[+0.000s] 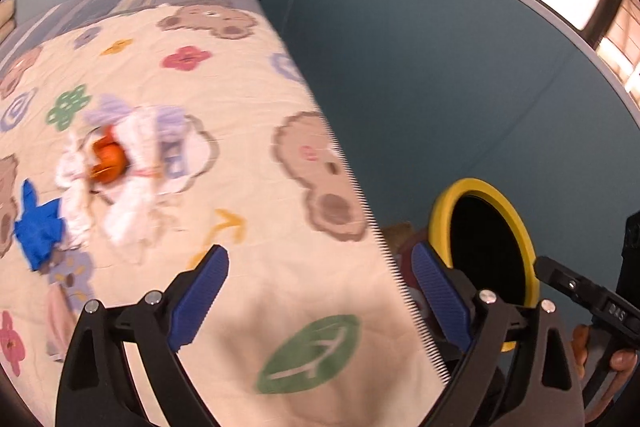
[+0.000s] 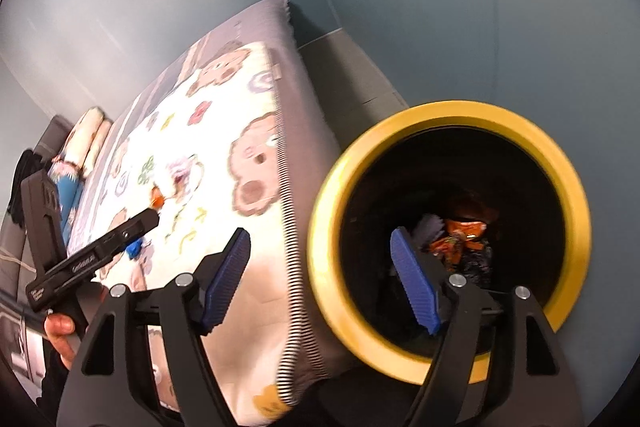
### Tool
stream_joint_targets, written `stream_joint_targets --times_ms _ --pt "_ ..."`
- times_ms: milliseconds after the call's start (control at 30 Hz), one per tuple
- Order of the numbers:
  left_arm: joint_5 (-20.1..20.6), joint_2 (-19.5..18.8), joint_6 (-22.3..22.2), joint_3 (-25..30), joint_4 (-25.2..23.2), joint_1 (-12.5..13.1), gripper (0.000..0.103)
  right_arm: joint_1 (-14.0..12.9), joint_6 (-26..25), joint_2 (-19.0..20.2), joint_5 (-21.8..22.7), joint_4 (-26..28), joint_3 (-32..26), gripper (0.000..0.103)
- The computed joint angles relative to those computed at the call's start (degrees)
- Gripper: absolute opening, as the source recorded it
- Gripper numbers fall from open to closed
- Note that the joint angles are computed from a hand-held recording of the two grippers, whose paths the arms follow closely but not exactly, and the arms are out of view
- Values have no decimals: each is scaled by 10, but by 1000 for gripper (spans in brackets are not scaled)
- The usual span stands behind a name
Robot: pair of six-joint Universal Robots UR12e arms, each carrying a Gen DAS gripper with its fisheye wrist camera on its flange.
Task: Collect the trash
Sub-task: 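Move both open tools back toward the trash on the bed, then grasp the blue glove with the left tool while the right tool grasps the pink cloth bundle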
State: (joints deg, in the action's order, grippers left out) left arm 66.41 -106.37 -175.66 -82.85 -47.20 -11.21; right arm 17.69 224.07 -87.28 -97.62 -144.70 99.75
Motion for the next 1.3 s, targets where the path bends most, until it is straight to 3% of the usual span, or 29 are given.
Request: stream_joint_targets --times_ms 367,700,1033,1300 --pt "40 15 -3 -17 17 55 92 40 -52 69 29 20 -91 74" --pt "71 4 -10 -6 -4 106 93 69 -96 132 67 55 -174 74" --pt "99 -17 -20 7 -16 131 93 92 -142 200 124 100 -258 74" --pt "98 -35 -42 15 -29 144 93 110 -170 250 155 146 -322 74"
